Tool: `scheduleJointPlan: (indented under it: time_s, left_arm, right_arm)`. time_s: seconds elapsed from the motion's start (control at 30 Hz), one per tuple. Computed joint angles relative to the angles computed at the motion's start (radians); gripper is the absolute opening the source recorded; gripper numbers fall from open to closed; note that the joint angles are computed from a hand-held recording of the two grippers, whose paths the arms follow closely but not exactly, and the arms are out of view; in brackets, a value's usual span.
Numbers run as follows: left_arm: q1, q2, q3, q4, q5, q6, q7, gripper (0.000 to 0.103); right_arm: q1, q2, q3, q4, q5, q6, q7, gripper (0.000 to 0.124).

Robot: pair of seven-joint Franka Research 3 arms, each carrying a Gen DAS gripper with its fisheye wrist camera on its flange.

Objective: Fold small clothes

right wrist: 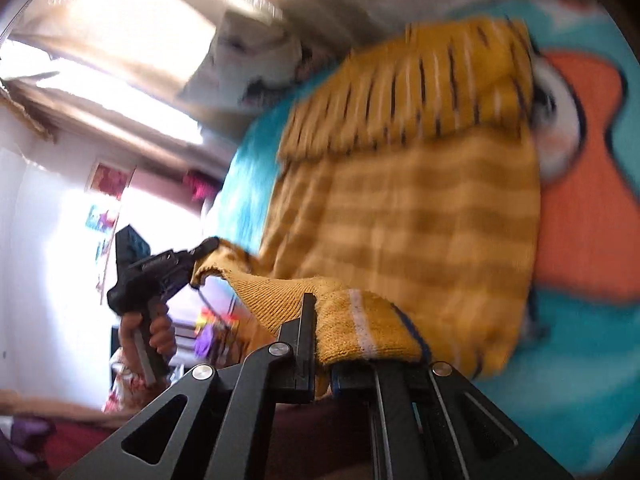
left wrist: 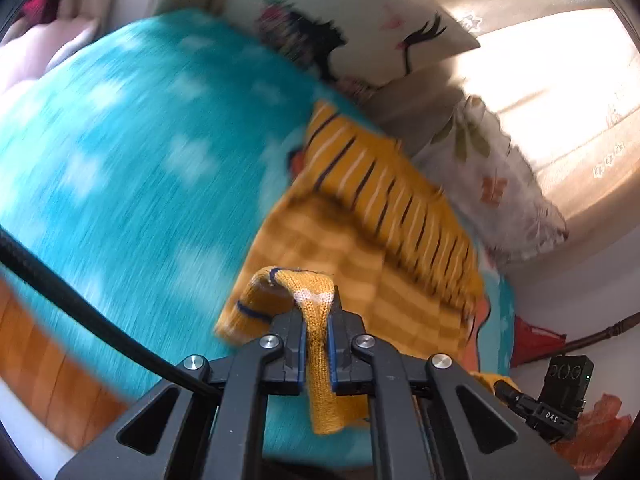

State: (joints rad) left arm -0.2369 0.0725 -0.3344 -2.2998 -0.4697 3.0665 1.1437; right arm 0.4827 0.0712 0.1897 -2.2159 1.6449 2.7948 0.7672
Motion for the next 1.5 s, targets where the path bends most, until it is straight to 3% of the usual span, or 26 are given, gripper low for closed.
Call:
scheduleJointPlan:
  time_s: [0.13,0.37,0.63,0.77,0.97,1.03,1.07,1.1,1.13,1.2,1.3,1.5]
  left_arm:
    - [0.005,0.193,0.054,0.264,0.184,-0.070,-0.075,0.007]
    - [0.050,0.526,0.024,0.727,0.336,-0.298,-0.096,0.007]
    - [0.012,0.833,0.030,1.205,0.406,-0.546,-0.053,0.009]
    - [0.001,0.940,0.028,1.382,0.384,-0.635,-0.034,0.012]
    - [0.019,0.919,0.029,1.342,0.336,-0.573,-0.052,0.046]
    - [0.011,0.886,0.064,1.298,0.356,-0.542,-0.100,0.055]
    - [0.013,0.870,0.070,1.275,0.364,-0.527,-0.115,0.057]
    - [0.019,0.853,0.071,1.250,0.368,-0.513,-0.126,0.057]
    - [0.027,0.837,0.070,1.227,0.371,-0.504,-0.133,0.057]
    - [0.035,0.795,0.074,1.162,0.384,-0.478,-0.148,0.057]
    - [0.037,0.732,0.086,1.070,0.424,-0.461,-0.153,0.058]
    - [0.003,0.594,0.116,0.871,0.545,-0.482,-0.140,0.058]
  right_arm:
    - [-0.024,0.103,-0.019,0.134,-0.095,0.066,0.115,0.006]
    - [-0.077,0.302,-0.039,0.337,-0.410,0.121,0.468,0.006]
    - [-0.122,0.483,-0.068,0.503,-0.643,0.085,0.763,0.006]
    - [-0.174,0.552,-0.030,0.578,-0.678,0.083,0.827,0.006]
    - [-0.251,0.607,0.055,0.641,-0.703,0.132,0.876,0.010]
    - [-0.258,0.618,0.060,0.657,-0.726,0.143,0.910,0.016]
    - [-0.263,0.616,0.065,0.654,-0.733,0.153,0.921,0.027]
    - [-0.273,0.614,0.077,0.651,-0.733,0.172,0.923,0.041]
    - [-0.277,0.613,0.082,0.648,-0.737,0.188,0.929,0.046]
    - [-0.246,0.583,0.039,0.612,-0.779,0.226,0.992,0.063]
    - [-0.278,0.535,0.063,0.549,-0.803,0.255,0.992,0.063]
    - [-0.111,0.368,-0.132,0.366,-1.108,0.162,1.134,0.063]
